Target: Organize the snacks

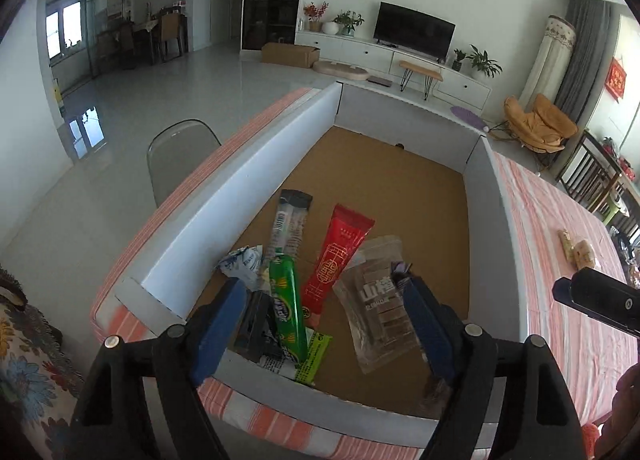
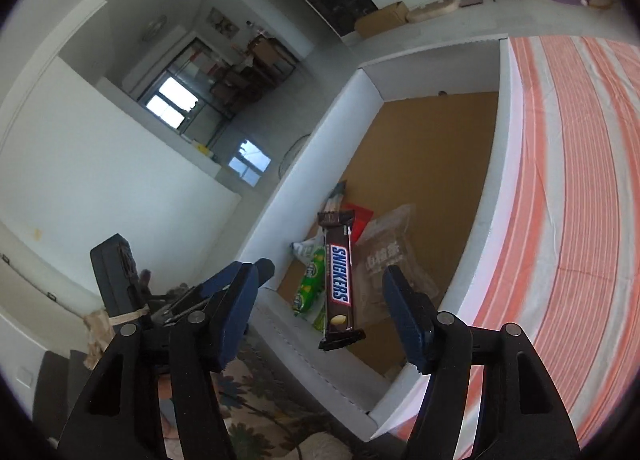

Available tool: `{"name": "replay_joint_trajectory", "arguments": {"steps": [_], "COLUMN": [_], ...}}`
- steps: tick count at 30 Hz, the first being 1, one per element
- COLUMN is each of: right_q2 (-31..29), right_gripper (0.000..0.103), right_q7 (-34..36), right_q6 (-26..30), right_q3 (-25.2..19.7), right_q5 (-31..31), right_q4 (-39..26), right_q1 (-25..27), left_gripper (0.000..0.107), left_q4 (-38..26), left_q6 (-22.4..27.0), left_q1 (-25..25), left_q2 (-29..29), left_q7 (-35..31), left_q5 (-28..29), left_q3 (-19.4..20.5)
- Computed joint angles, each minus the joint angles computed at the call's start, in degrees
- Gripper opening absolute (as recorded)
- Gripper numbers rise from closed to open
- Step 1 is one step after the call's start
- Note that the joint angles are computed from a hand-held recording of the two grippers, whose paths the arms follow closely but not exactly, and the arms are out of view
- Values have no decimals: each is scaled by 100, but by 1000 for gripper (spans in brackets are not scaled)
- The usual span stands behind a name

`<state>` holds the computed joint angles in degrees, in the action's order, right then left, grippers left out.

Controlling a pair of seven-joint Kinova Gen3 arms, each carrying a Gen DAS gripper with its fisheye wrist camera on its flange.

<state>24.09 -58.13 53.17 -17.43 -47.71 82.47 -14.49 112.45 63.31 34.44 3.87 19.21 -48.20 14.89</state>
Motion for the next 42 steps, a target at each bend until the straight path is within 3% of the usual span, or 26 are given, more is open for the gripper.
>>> {"name": "replay_joint_trajectory", "arguments": {"steps": [4, 9, 11, 19, 21, 23, 25, 28, 30, 33, 36, 40, 42], "right_q2": [-495, -838, -798, -750, -810, -819, -932, -1144, -1229, -1271, -1268, -1202, -1175], "right_gripper": [68, 68, 68, 68, 68, 67, 67, 68, 73, 73, 73, 73, 73], "right_q7": [350, -173, -634, -2391, -2651, -3104, -3570, -4269, -4735, -5429, -5656, -5123, -4891], "right_q6": [-932, -2097, -2362, -2915, -3124, -3417, -3768, -4232, -4453, -4578, -4679, -4813, -4878], "right_q3": [162, 1372, 1573, 242, 48, 206, 697, 1493, 1971, 2001, 1827, 995, 570], "right_q5": [602, 1767, 2233, 3954, 4159, 4511, 4828, 5307, 5719, 6364, 6446, 5589, 5123], "right_q4": [914, 1727, 1917, 2437, 2654, 2805, 3065, 3342, 3485, 3554, 3582, 3579, 3603], "right_q1": [73, -543, -491, 1277, 1489, 1312, 835, 76, -380, -397, -126, 936, 1467], "left_gripper": [82, 86, 86, 86, 86, 86, 87, 96, 98, 98, 98, 98, 98], "left_q4": [-209, -703, -998, -1774, -1929, -2020, -2078, -2226, -2502, -3043, -3801, -4770, -4991], "left_q6": [286, 650, 797, 1243, 1249, 1035, 671, -28, -494, -1150, -1212, -902, -896], "left_q1": [159, 530, 641, 1124, 1235, 1576, 1733, 1339, 933, 486, 760, 1256, 1221], "left_q2": [389, 817, 944, 1379, 1427, 1418, 1383, 1485, 1728, 2284, 2956, 3782, 4008], "left_q7": [-268, -557, -740, -1271, -1361, -1403, -1390, -1470, -1860, -2559, -3111, -3566, -3753], "left_q5": [-99, -331, -326, -461, -486, -482, -568, -752, -712, -383, -115, 316, 555], "left_q3": [2, -138, -152, -427, -499, -831, -876, -231, 300, 790, 329, -733, -963]}}
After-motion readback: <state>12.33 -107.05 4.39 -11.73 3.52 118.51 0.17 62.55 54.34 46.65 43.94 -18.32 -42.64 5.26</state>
